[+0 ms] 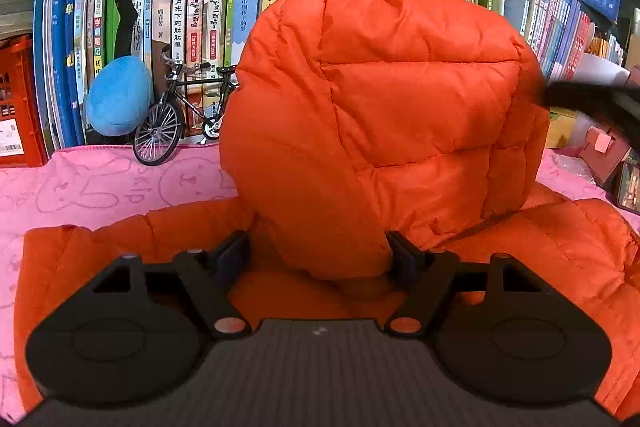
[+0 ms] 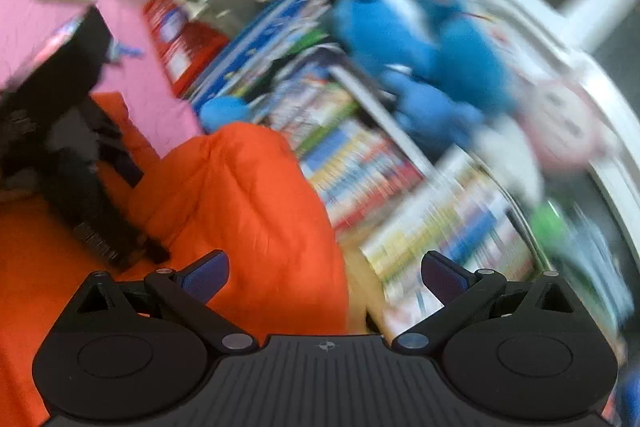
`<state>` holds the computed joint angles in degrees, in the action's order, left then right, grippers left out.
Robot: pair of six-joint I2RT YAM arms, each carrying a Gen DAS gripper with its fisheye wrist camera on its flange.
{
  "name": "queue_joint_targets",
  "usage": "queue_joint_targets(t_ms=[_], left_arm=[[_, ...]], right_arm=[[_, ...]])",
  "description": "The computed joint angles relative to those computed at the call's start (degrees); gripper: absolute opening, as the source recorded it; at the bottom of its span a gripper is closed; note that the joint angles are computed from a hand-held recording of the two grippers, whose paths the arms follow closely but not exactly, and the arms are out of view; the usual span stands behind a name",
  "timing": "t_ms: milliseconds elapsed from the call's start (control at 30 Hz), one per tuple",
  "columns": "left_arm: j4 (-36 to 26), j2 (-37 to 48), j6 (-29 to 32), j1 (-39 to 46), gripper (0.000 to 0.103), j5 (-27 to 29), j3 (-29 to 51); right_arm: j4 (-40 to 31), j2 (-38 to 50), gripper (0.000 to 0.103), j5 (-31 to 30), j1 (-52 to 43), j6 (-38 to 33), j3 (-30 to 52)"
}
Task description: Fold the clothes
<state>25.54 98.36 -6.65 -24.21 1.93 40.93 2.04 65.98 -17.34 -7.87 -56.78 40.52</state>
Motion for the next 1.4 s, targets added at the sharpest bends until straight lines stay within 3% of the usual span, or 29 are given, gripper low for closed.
queue_joint_targets(t_ms=[167, 233, 367, 467, 500, 533, 633, 667, 767, 833, 867, 933, 1000, 1133, 1267, 1400], left_arm=[[0.8, -0.2, -0.7, 0.8, 0.076, 2.0, -0.5], [0.8, -0.1, -1.0, 1.0, 0.077, 2.7, -0.4], [0.9, -0.1, -1.5, 1.1, 0.078, 3.4, -0.3], [1.2, -0.1, -2.1, 1.2, 0.079, 3.9, -0.4], [1.4, 0.0, -2.3, 1.2, 0.079, 4.1, -0.4], [1.6, 0.0, -2.5, 1.3, 0.079, 4.2, -0.5], [2.4, 0.1, -3.4, 1.6, 0.079, 5.0, -0.7], [2.6, 0.2, -3.7, 1.7, 0.079, 5.2, -0.7], [3.0, 0.4, -4.7, 1.8, 0.079, 5.7, -0.5], [3.3, 0.4, -5.4, 1.9, 0.079, 6.0, -0.6], [3.5, 0.3, -5.6, 1.9, 0.079, 6.1, -0.7], [3.5, 0.2, -5.9, 1.9, 0.079, 6.1, -0.7], [3.4, 0.2, -5.9, 1.8, 0.080, 5.9, -0.6], [3.0, 0.2, -6.0, 1.7, 0.080, 5.7, -0.3], [2.5, 0.1, -6.0, 1.8, 0.080, 6.0, -0.1], [0.5, -3.8, -5.0, 2.0, 0.080, 4.7, -2.0]], right_arm=[[-14.5, 18.6, 0.103, 12.7, 8.9, 0.6, 19.9], [-17.7, 22.5, 0.103, 18.2, 11.1, 1.7, 23.3], [-20.5, 24.1, 0.095, 21.2, 12.9, 0.7, 23.2], [-16.1, 22.5, 0.061, 26.4, 15.1, 3.4, 18.8], [-14.0, 21.9, 0.043, 28.3, 15.8, 4.6, 17.1], [-10.9, 20.7, 0.030, 29.8, 16.3, 5.1, 14.6], [1.6, 16.3, 0.017, 33.7, 17.6, 4.4, 5.7], [8.6, 14.7, 0.016, 35.3, 18.1, 2.6, 1.6], [39.2, 12.7, 0.014, 37.8, 19.2, -8.1, -12.5], [59.9, 15.3, 0.014, 34.8, 18.0, -14.8, -20.1], [66.2, 16.3, 0.014, 33.2, 17.1, -16.3, -22.6], [72.4, 16.5, 0.013, 29.9, 15.0, -17.5, -27.0], [74.3, 15.9, 0.012, 27.0, 12.7, -17.7, -30.6], [63.2, 5.1, 0.010, 25.8, 11.1, -14.4, -36.5], [39.8, -7.3, 0.010, 27.0, 12.9, -5.8, -35.0], [25.8, -14.2, 0.009, 26.5, 14.1, 0.3, -33.7]])
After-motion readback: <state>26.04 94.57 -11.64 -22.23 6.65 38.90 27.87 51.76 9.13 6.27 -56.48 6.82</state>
